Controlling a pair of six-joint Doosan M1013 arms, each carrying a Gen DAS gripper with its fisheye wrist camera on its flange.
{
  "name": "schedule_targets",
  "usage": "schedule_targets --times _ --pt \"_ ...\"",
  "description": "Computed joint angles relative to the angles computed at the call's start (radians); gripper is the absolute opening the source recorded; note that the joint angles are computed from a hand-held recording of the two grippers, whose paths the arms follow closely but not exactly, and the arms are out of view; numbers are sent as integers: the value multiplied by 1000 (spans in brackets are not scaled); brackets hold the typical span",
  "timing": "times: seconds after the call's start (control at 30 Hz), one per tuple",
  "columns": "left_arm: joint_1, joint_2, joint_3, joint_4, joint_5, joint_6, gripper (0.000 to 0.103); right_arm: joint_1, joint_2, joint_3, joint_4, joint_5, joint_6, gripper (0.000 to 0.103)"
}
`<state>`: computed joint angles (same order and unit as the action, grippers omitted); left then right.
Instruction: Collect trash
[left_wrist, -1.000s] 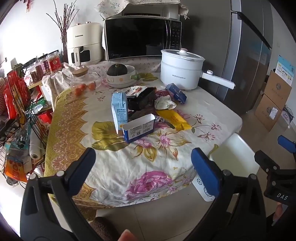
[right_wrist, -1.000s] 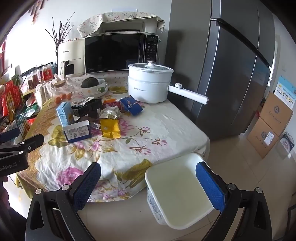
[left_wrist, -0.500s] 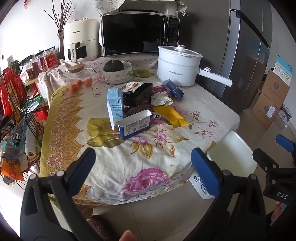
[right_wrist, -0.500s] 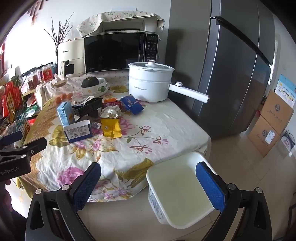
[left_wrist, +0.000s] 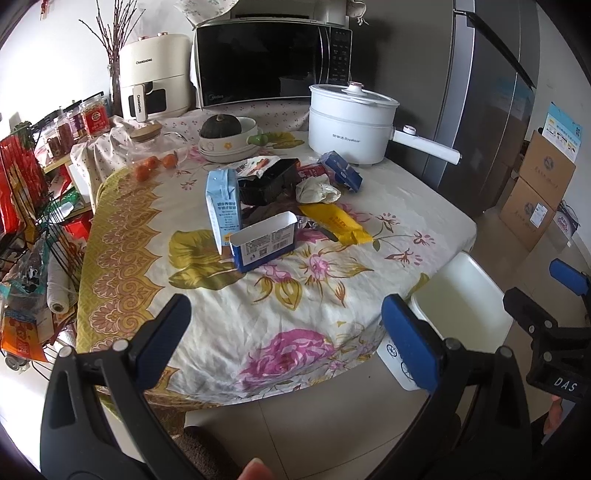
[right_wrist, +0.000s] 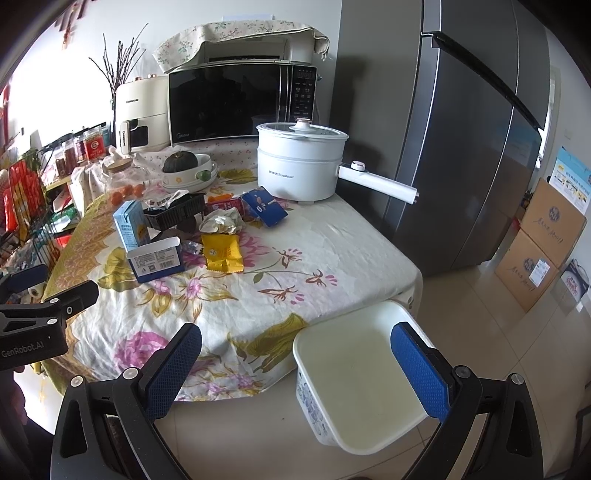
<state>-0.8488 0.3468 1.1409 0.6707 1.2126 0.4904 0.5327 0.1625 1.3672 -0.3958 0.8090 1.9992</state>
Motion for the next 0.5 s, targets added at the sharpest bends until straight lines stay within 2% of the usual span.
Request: schedule_targets --times 0.5 --pt "-3 7 -5 -4 5 21 102 -3 1 -3 40 6 -16 103"
